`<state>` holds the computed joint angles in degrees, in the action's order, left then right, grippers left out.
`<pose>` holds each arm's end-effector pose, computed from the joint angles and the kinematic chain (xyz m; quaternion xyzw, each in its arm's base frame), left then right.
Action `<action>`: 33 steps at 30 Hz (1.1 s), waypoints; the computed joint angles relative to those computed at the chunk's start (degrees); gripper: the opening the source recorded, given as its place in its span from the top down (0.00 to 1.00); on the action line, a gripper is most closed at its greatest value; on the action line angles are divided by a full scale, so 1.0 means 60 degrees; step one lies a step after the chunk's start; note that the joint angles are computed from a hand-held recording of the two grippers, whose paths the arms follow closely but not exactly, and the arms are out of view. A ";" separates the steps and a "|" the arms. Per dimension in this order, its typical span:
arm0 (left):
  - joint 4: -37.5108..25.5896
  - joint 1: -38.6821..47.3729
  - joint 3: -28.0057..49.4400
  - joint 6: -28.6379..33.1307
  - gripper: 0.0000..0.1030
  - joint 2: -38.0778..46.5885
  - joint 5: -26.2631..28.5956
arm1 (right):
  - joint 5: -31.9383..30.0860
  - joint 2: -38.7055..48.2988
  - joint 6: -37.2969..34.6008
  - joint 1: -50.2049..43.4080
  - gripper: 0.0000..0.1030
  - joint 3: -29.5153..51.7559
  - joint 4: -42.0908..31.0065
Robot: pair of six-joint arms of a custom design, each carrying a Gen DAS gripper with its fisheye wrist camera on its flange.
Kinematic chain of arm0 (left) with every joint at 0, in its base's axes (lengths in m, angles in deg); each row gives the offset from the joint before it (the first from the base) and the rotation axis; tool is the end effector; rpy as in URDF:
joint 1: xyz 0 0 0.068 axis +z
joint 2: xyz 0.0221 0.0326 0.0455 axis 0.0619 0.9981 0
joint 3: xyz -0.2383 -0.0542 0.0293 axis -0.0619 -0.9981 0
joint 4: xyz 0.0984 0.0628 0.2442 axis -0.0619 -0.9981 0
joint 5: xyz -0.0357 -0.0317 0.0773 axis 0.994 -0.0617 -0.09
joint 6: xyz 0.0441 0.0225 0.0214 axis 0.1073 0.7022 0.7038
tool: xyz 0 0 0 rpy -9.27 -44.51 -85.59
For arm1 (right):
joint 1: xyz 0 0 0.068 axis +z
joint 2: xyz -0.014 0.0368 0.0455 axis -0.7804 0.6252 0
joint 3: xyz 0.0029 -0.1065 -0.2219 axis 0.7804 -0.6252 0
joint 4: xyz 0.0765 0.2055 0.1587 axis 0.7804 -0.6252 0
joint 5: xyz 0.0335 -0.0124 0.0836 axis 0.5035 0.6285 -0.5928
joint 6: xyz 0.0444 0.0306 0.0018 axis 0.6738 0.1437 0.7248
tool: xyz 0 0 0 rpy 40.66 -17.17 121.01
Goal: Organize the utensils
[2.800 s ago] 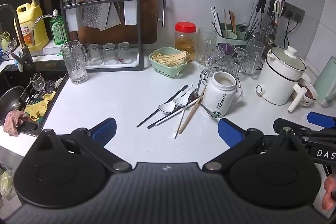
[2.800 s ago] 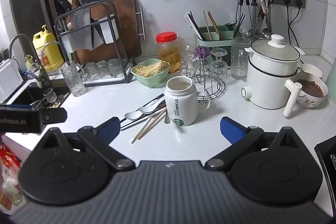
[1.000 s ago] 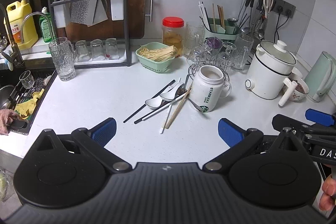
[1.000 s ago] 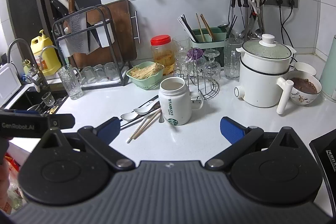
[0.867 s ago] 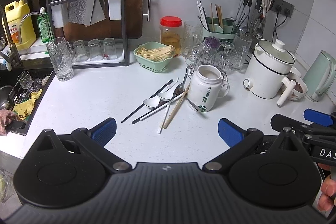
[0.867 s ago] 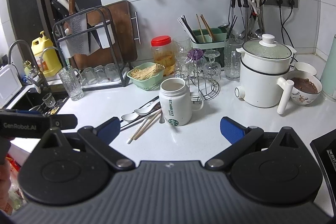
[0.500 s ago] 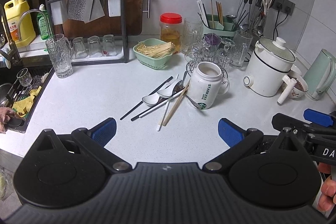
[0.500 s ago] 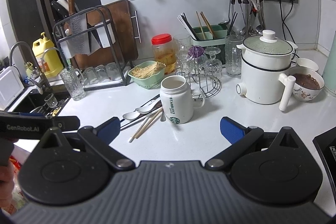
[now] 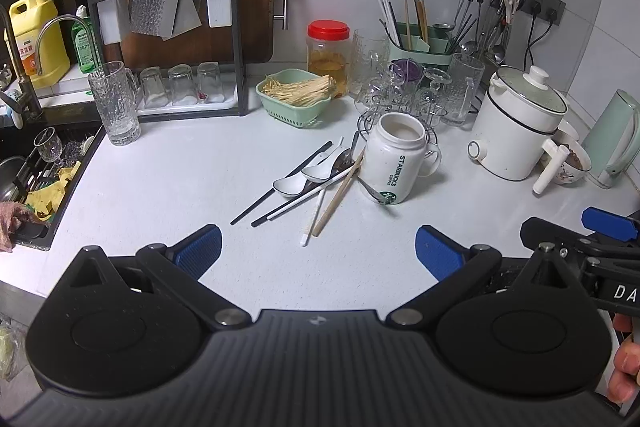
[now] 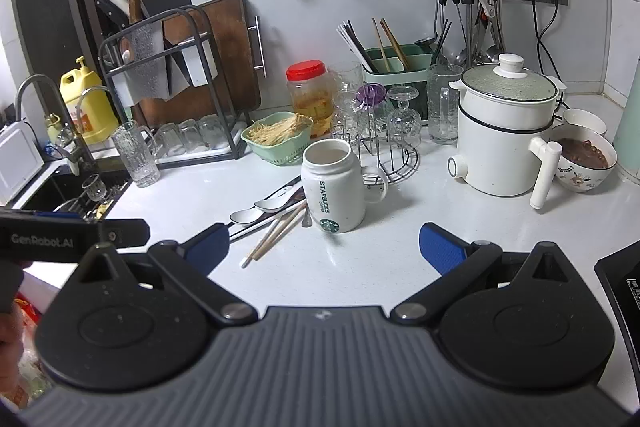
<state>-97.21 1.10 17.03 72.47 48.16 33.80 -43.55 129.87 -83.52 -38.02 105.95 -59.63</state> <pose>0.1715 -0.0004 0.3930 -0.1424 0.9041 0.0276 0.4020 0.2408 0.0680 0.3249 -0.1665 0.8425 0.1945 0.4740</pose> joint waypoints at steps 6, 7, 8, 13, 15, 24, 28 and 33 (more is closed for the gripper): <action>0.0059 -0.0049 -0.0066 -0.0029 0.00 -0.0032 -0.0071 | 0.0067 0.0036 -0.0013 0.0079 0.00 0.0008 0.0013; 0.0041 -0.0030 -0.0053 -0.0019 0.00 -0.0022 -0.0055 | 0.0080 0.0045 -0.0017 0.0094 0.00 0.0014 0.0024; 0.0039 -0.0006 -0.0041 -0.0006 0.00 -0.0014 -0.0029 | 0.0092 0.0036 -0.0016 0.0107 0.00 0.0004 0.0043; 0.0000 0.0052 -0.0011 0.0033 0.00 0.0012 -0.0002 | 0.0147 0.0044 0.0008 0.0183 0.00 -0.0016 0.0086; -0.0009 0.0123 0.0002 0.0077 0.00 0.0034 0.0050 | 0.0182 0.0052 0.0012 0.0229 0.00 -0.0010 0.0082; 0.0028 0.0226 -0.0062 0.0215 0.00 0.0007 0.0220 | 0.0269 0.0016 0.0077 0.0310 0.00 -0.0068 0.0125; 0.0092 0.0249 -0.0067 0.0257 0.00 0.0094 0.0311 | 0.0386 -0.0020 0.0073 0.0376 0.00 -0.0156 0.0176; 0.0101 0.0468 0.0000 0.0412 0.00 0.0302 0.0516 | 0.0373 -0.0025 0.0061 0.0320 0.00 -0.0188 0.0107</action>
